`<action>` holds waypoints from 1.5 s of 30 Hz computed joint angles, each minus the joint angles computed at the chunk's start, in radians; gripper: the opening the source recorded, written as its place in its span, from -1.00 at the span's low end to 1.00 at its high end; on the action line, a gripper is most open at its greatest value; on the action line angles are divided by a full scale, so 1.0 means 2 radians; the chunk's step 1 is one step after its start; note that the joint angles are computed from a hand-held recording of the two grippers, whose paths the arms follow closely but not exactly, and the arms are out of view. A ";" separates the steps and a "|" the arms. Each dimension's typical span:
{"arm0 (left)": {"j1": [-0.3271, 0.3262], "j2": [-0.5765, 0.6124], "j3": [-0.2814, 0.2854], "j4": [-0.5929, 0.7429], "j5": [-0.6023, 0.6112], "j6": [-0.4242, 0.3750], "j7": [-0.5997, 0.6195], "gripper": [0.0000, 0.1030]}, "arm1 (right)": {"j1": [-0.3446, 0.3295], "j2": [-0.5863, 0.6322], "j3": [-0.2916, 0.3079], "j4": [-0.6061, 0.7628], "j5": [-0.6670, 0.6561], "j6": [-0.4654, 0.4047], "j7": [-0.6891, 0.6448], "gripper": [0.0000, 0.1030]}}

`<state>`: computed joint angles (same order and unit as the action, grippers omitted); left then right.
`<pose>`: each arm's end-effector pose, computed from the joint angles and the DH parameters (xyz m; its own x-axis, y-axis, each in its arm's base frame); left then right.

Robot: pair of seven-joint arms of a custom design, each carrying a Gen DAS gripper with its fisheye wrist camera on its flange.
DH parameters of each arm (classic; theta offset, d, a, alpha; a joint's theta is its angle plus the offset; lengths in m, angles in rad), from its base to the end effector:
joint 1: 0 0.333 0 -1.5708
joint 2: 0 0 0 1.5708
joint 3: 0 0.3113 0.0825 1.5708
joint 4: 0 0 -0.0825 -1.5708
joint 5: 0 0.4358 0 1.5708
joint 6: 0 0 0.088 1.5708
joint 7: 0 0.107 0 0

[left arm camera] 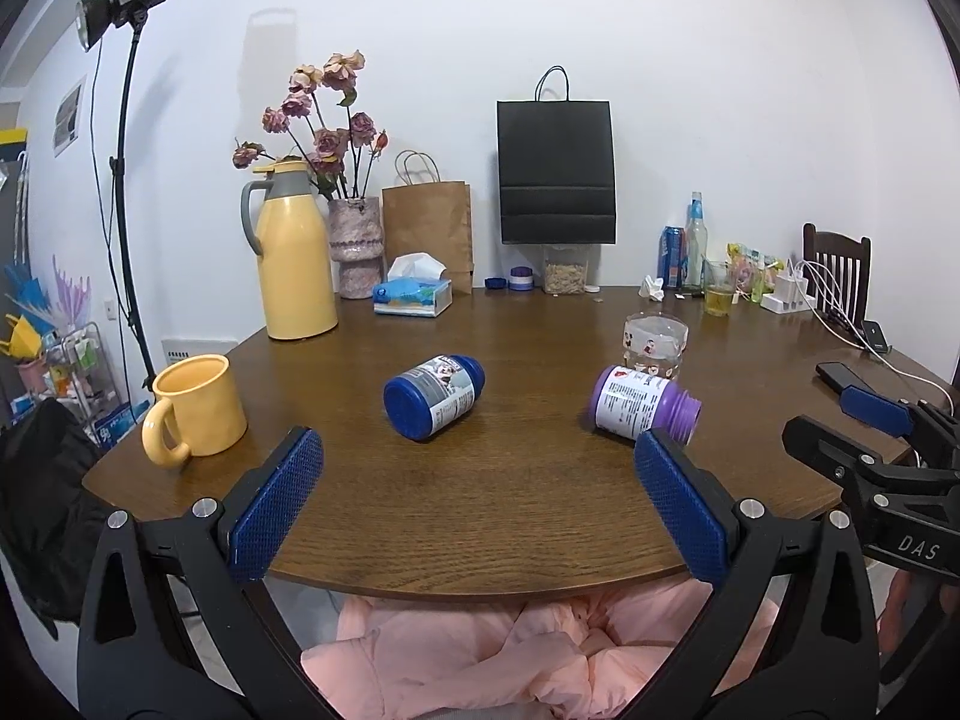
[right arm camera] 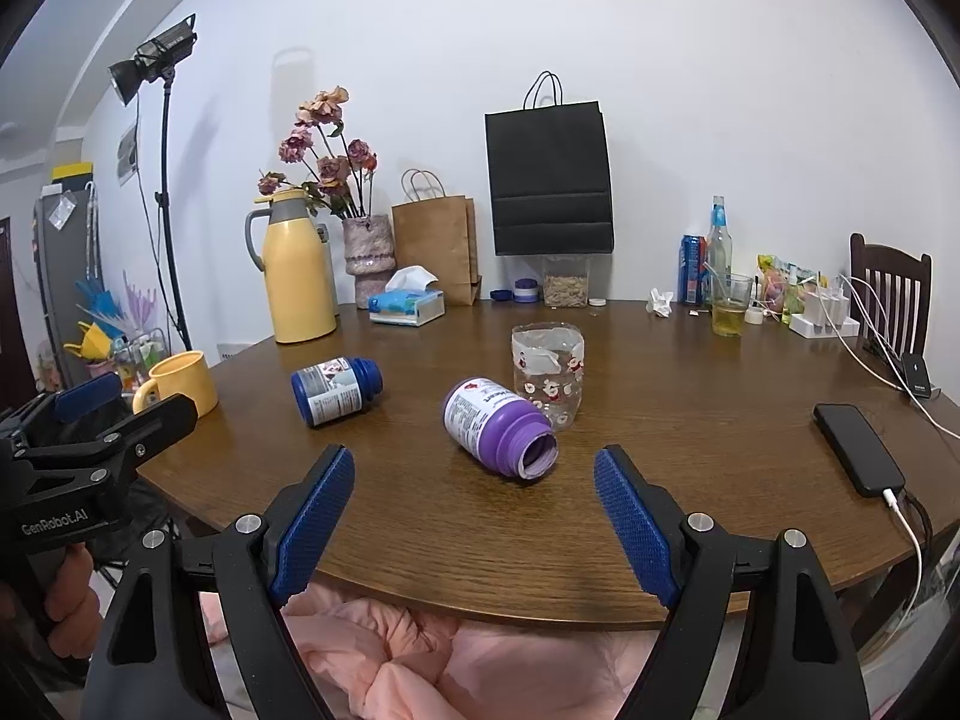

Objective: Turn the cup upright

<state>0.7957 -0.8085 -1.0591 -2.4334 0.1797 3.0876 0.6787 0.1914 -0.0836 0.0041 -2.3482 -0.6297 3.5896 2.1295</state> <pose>0.4816 -0.2196 0.5242 0.1966 -0.9803 -0.0208 -0.3234 -0.0448 -0.9452 0.5289 0.1802 0.4756 0.4320 -0.8999 -0.0595 -0.3020 -0.0822 -0.9498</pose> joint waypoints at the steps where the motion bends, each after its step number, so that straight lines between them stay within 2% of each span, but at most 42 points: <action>1: -0.001 0.002 0.001 -0.001 0.001 0.002 0.001 1.00 | 0.000 -0.001 0.000 -0.001 0.001 0.000 -0.001 0.67; 45: -0.007 0.026 0.010 0.003 0.009 0.002 0.013 1.00 | 0.003 0.001 0.001 0.001 0.003 -0.006 0.000 0.67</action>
